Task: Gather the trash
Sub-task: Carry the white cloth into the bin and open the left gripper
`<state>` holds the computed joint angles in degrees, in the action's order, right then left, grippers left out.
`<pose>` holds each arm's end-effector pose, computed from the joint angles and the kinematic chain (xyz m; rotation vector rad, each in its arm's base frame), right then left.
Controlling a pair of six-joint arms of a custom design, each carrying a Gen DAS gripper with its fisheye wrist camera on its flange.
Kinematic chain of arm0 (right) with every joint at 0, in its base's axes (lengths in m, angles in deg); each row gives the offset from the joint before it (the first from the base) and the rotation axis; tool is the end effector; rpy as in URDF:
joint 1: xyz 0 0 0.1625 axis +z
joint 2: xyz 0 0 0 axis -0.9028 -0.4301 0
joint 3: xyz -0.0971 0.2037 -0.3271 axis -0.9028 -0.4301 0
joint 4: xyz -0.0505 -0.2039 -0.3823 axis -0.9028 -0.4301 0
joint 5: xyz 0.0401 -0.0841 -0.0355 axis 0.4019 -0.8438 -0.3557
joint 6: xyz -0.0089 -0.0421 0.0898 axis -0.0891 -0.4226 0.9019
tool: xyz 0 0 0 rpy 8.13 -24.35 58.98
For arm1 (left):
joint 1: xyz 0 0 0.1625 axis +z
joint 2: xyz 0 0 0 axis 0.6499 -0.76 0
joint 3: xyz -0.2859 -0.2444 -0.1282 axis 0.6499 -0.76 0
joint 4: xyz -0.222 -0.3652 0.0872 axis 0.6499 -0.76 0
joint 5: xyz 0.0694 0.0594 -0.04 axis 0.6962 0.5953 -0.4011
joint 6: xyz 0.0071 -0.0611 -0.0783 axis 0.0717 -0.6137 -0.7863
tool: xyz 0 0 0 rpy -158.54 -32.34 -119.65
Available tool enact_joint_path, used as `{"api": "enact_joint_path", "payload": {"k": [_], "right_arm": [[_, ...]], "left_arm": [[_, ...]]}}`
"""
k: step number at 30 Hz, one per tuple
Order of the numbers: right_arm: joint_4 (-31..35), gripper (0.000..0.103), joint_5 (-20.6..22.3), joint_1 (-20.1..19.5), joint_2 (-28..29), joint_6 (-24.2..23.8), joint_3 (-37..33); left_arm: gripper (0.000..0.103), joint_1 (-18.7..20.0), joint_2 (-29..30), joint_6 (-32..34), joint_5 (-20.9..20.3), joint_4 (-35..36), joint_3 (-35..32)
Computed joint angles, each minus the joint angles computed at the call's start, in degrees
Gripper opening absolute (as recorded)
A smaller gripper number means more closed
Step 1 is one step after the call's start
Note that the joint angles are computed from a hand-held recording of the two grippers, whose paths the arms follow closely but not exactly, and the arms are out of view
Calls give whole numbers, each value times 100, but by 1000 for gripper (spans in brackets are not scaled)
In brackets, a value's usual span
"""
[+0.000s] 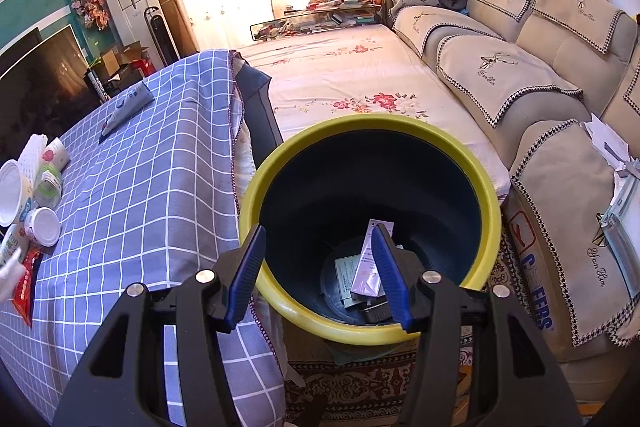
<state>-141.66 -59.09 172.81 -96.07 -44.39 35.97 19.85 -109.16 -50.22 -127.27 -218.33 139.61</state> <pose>0.2725 -0.6197 0.1048 0.1359 -2.3053 0.9804 -0.1115 -0.5407 0.4026 1.0052 2.5095 -0.8017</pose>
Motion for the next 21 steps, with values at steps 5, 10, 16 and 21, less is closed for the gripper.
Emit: {"api": "enact_joint_path", "payload": {"k": [5, 10, 16, 21], "right_arm": [[-302, 52, -33, 7, -158, 10, 202], [-778, 52, -255, 39, -373, -68, 473], [-1171, 53, -449, -51, -634, -80, 759], [-1238, 53, -465, -200, -764, 44, 879]], "left_arm": [[11, -157, 403, 223, -226, -24, -315], [11, -186, 1176, 257, -521, 250, -887], [11, -170, 2208, 319, -723, 456, -1642], [11, -145, 3178, 295, -847, 816, -2551]]}}
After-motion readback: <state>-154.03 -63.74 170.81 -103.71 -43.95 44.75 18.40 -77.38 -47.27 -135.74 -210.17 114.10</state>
